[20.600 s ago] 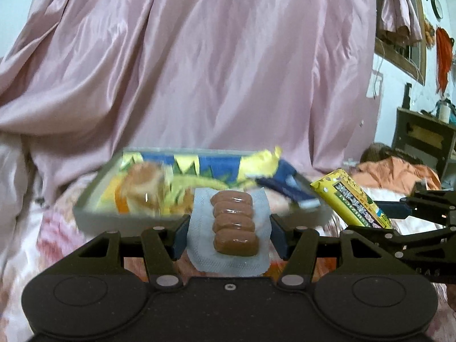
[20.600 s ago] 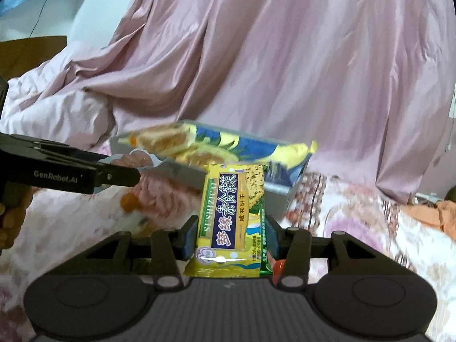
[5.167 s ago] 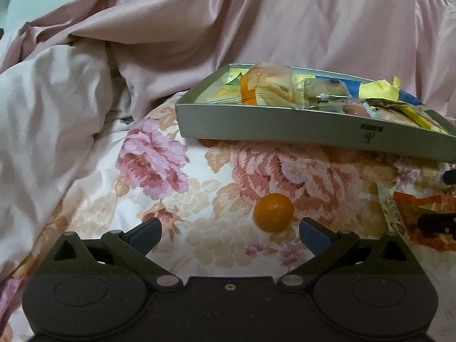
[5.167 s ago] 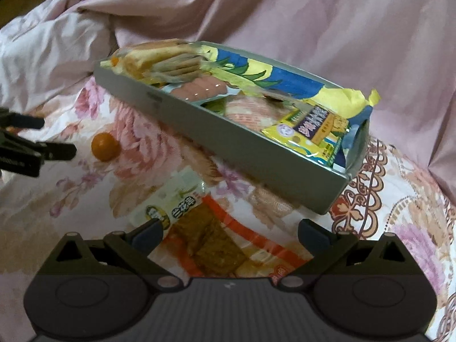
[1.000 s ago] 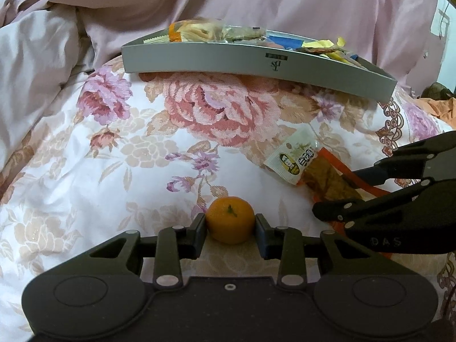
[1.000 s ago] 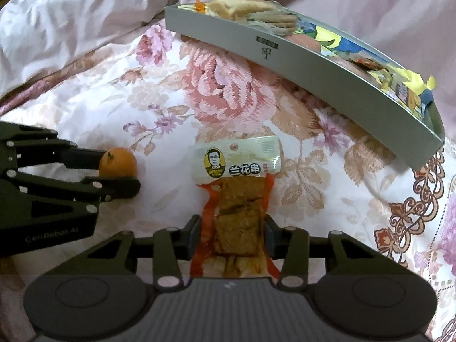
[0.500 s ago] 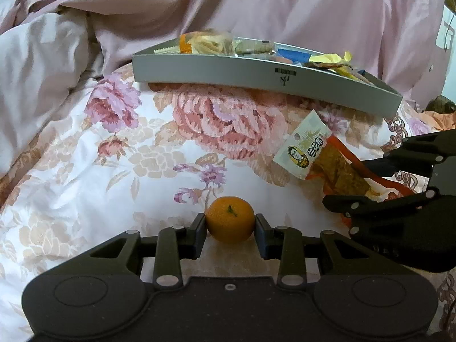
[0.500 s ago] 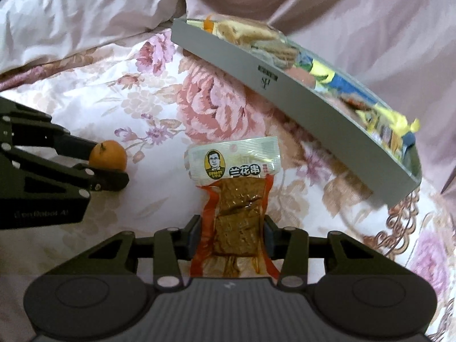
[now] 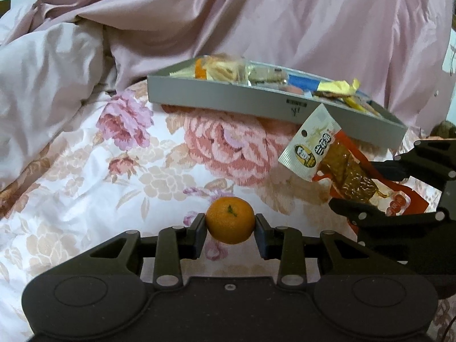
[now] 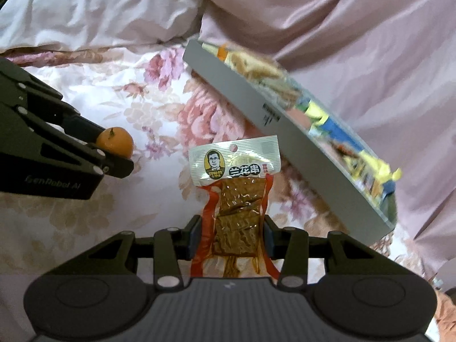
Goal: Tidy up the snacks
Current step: 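Lift the mandarin with the left tool while the right tool lifts the red packet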
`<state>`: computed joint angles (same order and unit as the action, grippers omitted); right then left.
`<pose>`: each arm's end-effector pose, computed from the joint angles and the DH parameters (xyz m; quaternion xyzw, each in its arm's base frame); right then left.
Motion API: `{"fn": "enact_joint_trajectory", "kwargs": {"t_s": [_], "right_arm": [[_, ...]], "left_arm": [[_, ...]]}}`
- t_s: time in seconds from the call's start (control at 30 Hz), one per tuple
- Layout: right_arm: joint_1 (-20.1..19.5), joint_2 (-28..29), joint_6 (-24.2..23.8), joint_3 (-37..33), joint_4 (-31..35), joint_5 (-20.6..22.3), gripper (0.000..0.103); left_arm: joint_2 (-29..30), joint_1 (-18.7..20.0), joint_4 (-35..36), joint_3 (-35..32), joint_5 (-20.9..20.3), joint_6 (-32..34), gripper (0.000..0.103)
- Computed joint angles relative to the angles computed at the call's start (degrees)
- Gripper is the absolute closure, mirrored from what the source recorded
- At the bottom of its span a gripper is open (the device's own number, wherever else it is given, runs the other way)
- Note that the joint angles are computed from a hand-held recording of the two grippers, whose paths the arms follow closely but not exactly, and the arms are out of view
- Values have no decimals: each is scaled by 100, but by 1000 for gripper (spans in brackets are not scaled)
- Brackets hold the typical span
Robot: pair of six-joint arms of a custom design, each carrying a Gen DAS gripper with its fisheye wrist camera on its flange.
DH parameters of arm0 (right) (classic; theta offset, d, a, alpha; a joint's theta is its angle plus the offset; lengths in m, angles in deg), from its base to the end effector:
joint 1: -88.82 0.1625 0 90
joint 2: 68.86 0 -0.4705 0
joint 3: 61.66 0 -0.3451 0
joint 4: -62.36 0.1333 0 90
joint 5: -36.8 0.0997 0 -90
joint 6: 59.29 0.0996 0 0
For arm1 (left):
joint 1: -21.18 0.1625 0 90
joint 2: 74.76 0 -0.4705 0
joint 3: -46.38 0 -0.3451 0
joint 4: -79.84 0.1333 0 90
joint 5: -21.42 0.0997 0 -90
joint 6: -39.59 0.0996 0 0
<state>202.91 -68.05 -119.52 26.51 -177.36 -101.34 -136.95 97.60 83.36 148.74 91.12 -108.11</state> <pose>0.2921 -0.5084 -0.1347 0.3759 -0.7223 0.3297 0.4777 0.0500 -0.5078 0.2194 0.2889 0.8605 -0.3556 0.2228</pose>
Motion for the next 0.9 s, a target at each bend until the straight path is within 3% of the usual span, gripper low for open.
{"fn": "enact_joint_trajectory", "kwargs": {"t_s": [0.23,0.43,0.7,0.9], "right_arm": [[70,127,-783,-132,-878,368,55],[69,166,-1066,-274,-1553,755,55],[-67,50,-654,-663,-2223,1242,54],[-296,-127,-59,-1027,-2245,1483,54]], "left_arm": [[-172,-132,-207,8,204,-79,65],[-193,-328,-207,-258,279,-150,65],[129,-628,-89,-1007,296,-4,65],[609,-798,163,-1734,231,-6,65]]}}
